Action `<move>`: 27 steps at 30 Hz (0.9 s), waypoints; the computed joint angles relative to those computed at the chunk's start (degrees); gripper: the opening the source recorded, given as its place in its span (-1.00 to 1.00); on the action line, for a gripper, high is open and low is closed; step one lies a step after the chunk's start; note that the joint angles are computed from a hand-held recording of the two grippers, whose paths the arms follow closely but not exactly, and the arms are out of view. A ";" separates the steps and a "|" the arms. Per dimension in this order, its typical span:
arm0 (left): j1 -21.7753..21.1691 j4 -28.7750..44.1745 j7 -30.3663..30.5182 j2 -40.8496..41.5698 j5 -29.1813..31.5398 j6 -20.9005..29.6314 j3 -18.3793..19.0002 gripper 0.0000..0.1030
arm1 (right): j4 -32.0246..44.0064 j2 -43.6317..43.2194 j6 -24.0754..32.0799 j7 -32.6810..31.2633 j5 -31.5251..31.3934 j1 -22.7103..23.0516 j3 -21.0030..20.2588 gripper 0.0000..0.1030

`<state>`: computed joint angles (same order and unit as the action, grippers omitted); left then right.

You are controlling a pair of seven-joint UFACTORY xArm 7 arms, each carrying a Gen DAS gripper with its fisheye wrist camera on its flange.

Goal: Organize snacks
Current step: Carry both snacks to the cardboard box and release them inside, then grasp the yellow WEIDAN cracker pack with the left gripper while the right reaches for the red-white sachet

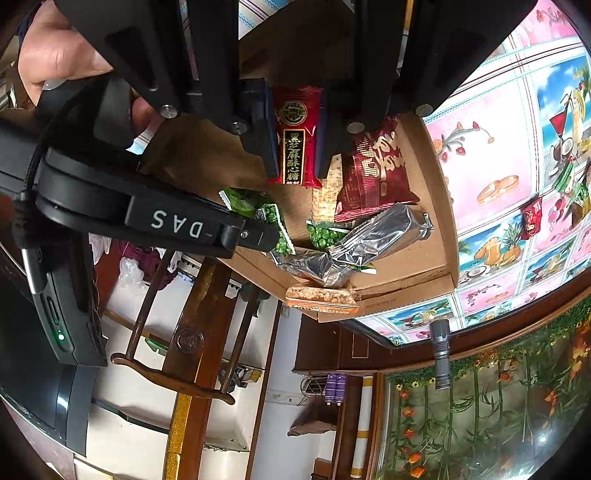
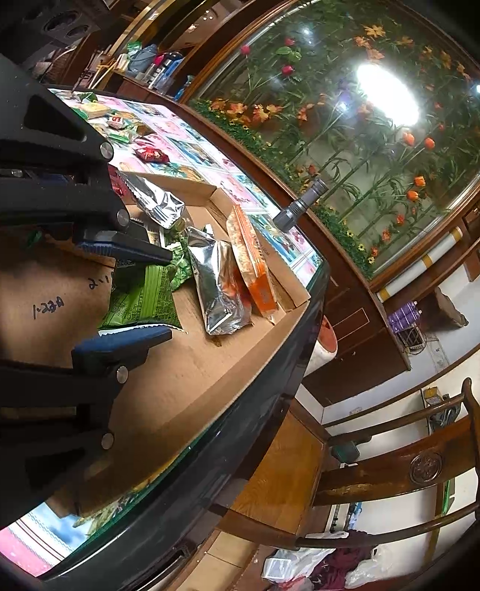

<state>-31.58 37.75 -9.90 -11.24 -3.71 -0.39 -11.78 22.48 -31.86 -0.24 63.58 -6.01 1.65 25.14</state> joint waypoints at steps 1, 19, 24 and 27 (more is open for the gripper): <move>-0.21 -0.14 0.12 -0.15 -0.14 -0.10 0.18 -0.65 | 0.11 -0.09 0.22 0.19 -0.07 -0.33 0.41 -0.20; 1.57 -6.87 -1.88 -10.24 0.00 -0.93 3.14 -0.46 | 1.01 -6.72 -4.01 3.43 -6.18 -10.98 12.29 0.84; 2.94 -10.13 -1.26 -15.02 -0.15 -0.03 5.82 -0.45 | -1.15 -4.48 -15.55 2.34 -2.32 -12.58 14.28 0.82; 4.86 -12.40 -0.88 -18.56 -0.16 0.95 7.47 -0.39 | -1.88 -3.71 -20.47 1.50 0.98 -14.74 16.94 0.82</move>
<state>-26.72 25.36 -10.78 -29.79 -3.87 0.56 -4.31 20.59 -35.57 -20.71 65.07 -5.03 -13.09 42.08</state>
